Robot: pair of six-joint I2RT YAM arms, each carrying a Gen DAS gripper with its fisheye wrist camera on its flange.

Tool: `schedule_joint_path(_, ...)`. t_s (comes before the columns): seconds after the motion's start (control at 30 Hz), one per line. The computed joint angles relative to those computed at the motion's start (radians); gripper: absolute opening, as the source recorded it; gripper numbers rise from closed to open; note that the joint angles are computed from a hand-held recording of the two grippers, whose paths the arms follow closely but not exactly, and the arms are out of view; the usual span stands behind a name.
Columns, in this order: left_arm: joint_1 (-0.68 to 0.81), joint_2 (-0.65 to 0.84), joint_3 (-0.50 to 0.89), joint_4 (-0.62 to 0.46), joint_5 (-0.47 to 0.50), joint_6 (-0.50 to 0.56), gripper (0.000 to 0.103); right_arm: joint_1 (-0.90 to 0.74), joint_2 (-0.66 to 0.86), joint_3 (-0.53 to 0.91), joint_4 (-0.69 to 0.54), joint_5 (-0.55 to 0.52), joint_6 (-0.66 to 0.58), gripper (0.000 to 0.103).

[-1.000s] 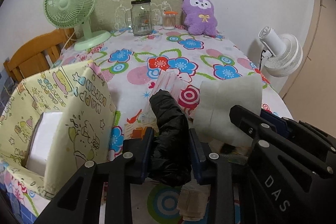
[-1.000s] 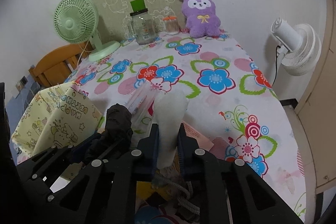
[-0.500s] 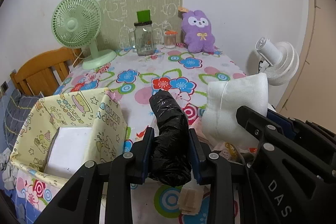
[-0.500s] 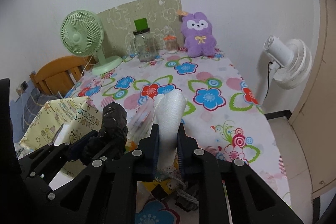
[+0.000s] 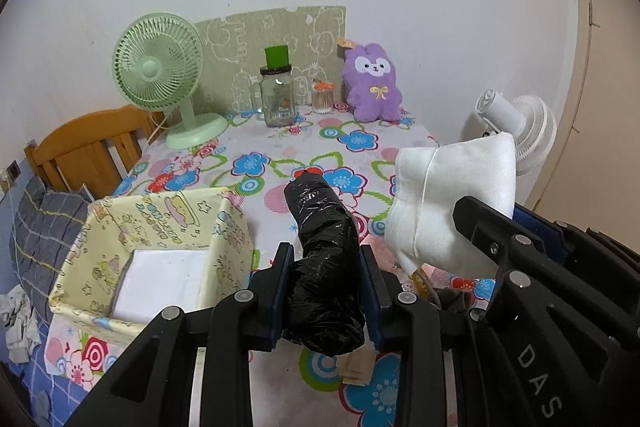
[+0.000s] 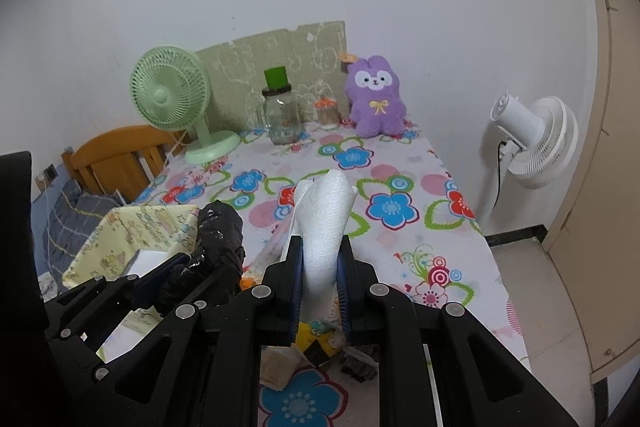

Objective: Organize soft objects
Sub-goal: 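Lift the black bundle and white cloth together over the cartoon box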

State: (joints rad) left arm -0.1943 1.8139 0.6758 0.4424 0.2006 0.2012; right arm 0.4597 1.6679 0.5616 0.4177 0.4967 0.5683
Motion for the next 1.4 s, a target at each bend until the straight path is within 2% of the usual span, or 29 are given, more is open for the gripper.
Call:
schedule_joint_path(0.3, 0.056, -0.093, -0.044, -0.003, 0.037, 0.031, 0.032, 0.080, -0.070, 0.011, -0.053, 0.073, -0.001, 0.018)
schedule_joint_path(0.67, 0.133, -0.096, -0.021, -0.005, 0.077, 0.083, 0.032, 0.140, -0.035, 0.110, -0.127, 0.118, -0.007, 0.018)
schedule_joint_path(1.13, 0.255, -0.004, 0.114, -0.090, 0.160, 0.126, 0.032, 0.167, 0.106, 0.307, -0.196, 0.075, -0.046, 0.018)
schedule_joint_path(1.4, 0.303, 0.070, 0.190, -0.107, 0.158, 0.151, 0.033, 0.163, 0.216, 0.429, -0.211, 0.011, -0.071, 0.018)
